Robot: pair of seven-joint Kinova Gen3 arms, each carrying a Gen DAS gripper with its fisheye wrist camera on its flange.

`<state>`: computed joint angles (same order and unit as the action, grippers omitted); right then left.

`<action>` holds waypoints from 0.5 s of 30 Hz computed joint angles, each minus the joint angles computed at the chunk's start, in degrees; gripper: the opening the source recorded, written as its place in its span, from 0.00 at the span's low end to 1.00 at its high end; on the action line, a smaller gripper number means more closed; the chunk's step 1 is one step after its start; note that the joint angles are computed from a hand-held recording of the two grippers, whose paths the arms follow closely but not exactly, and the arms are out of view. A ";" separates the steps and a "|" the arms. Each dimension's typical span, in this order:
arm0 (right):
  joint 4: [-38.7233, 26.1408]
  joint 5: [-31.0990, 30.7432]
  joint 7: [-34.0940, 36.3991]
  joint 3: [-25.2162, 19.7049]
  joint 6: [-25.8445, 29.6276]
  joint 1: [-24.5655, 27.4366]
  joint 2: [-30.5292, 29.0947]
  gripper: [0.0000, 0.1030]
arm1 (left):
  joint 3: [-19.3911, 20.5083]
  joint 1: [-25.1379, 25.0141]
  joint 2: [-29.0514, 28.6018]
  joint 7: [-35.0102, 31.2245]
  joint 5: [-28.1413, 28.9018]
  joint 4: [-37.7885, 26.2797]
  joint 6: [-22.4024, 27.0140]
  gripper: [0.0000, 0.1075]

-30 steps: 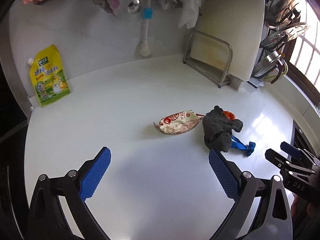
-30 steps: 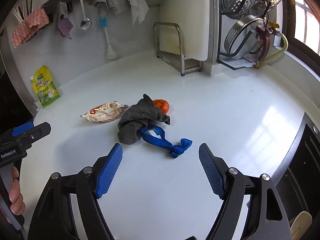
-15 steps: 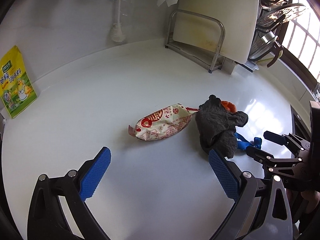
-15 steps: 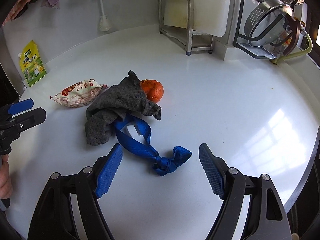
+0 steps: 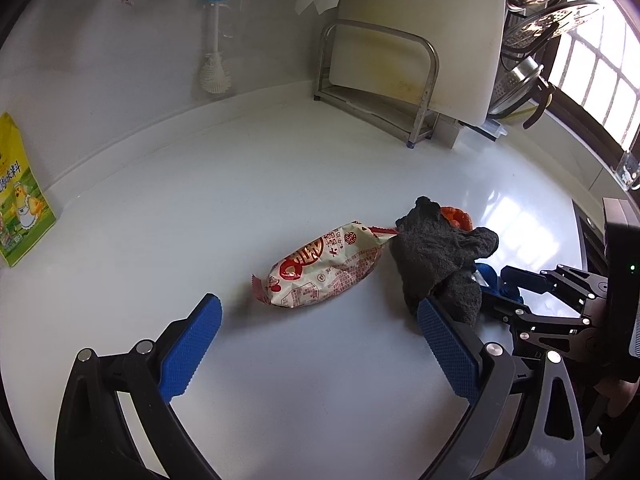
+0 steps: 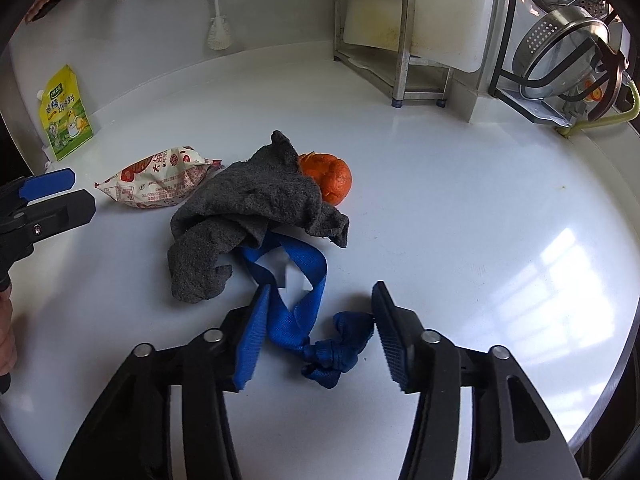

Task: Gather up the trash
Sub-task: 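Grasp the blue strap with the right tool while the left tool grasps the snack wrapper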

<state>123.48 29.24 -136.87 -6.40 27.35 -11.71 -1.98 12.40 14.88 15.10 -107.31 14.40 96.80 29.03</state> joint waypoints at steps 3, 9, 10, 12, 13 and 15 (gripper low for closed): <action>0.87 -3.18 0.91 0.52 -1.09 0.51 -1.22 0.32 | 1.45 -1.57 0.77 -3.33 1.78 -0.65 0.30 0.90; 3.81 -5.76 -7.31 -1.23 -0.84 3.84 -6.35 0.20 | 2.00 -1.85 3.24 -8.22 2.35 -3.08 1.59 0.90; 4.24 -6.26 -8.63 -1.76 -0.46 4.59 -7.31 0.19 | 2.15 -2.03 3.90 -9.14 2.40 -3.69 1.94 0.90; 5.42 -8.15 -9.86 -2.17 -0.35 5.61 -9.39 0.18 | 1.82 -1.66 5.21 -10.01 1.66 -4.97 2.48 0.90; 5.87 -8.89 -10.19 -2.59 -0.15 6.12 -10.28 0.18 | 1.47 -1.26 6.03 -10.04 1.01 -5.89 3.07 0.90; 6.09 -9.76 -10.76 -3.88 1.20 7.02 -11.73 0.17 | 0.92 -0.71 7.86 -9.82 -0.04 -8.17 5.12 0.90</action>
